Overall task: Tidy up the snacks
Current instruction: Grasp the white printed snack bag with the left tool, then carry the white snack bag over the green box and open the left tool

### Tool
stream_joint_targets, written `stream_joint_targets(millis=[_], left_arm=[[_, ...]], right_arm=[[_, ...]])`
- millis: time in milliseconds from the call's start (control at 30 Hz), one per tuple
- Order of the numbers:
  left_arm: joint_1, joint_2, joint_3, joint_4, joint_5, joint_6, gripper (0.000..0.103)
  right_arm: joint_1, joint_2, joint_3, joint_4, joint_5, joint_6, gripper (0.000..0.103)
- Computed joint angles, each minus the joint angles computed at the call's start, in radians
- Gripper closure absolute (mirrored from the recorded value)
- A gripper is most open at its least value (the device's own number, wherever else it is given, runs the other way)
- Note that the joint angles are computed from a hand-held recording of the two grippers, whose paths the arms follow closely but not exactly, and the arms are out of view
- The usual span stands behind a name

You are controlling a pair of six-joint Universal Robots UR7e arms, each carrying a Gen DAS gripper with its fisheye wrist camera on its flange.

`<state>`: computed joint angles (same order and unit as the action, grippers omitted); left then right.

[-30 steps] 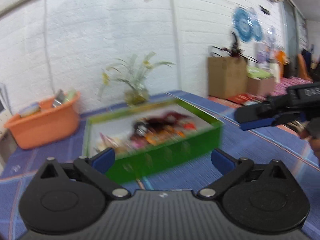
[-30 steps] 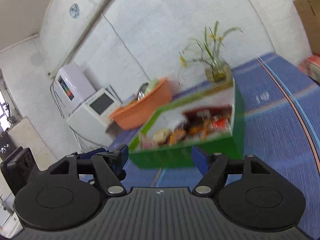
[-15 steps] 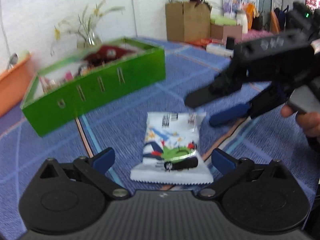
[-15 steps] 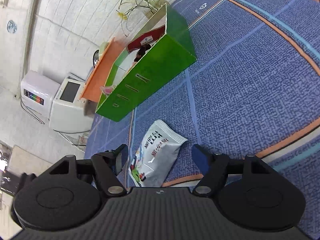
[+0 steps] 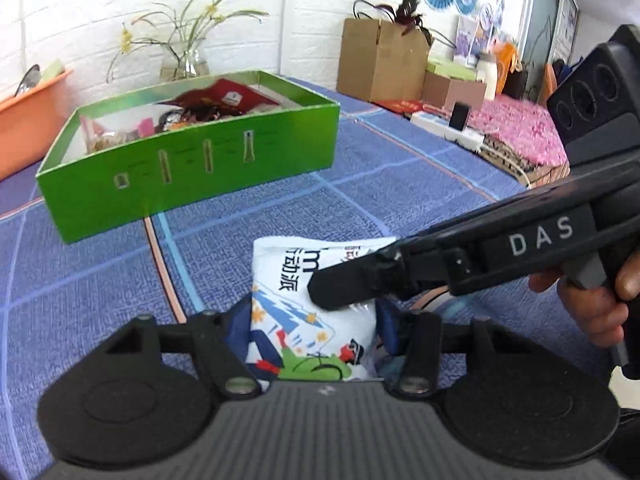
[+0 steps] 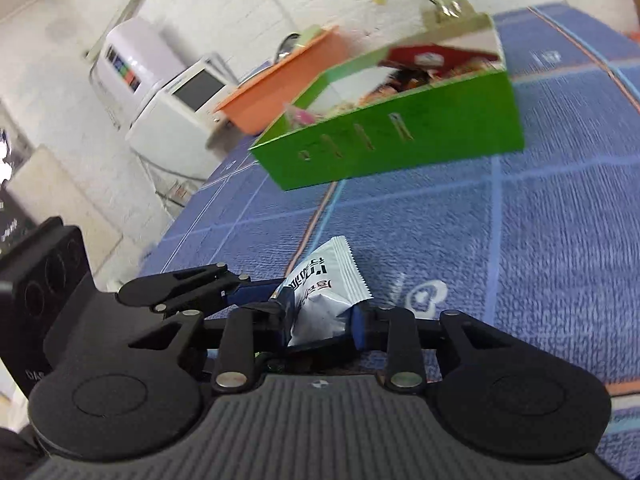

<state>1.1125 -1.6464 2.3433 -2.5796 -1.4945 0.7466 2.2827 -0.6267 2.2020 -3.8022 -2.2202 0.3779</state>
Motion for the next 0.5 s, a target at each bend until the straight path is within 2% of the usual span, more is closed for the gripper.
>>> stream_joint_targets(millis=[167, 400, 500], left_arm=[[-0.004, -0.040, -0.004, -0.019, -0.034, 0.009, 0.051], [-0.031, -0.027, -0.023, -0.109, -0.037, -0.025, 0.050], [-0.044, -0.009, -0.025, -0.164, -0.024, -0.036, 0.050]], right_arm=[[0.022, -0.010, -0.036, 0.009, -0.006, -0.097, 0.052], [0.008, 0.010, -0.080, -0.119, 0.022, -0.244, 0.059], [0.000, 0.030, -0.100, -0.189, 0.027, -0.276, 0.060]])
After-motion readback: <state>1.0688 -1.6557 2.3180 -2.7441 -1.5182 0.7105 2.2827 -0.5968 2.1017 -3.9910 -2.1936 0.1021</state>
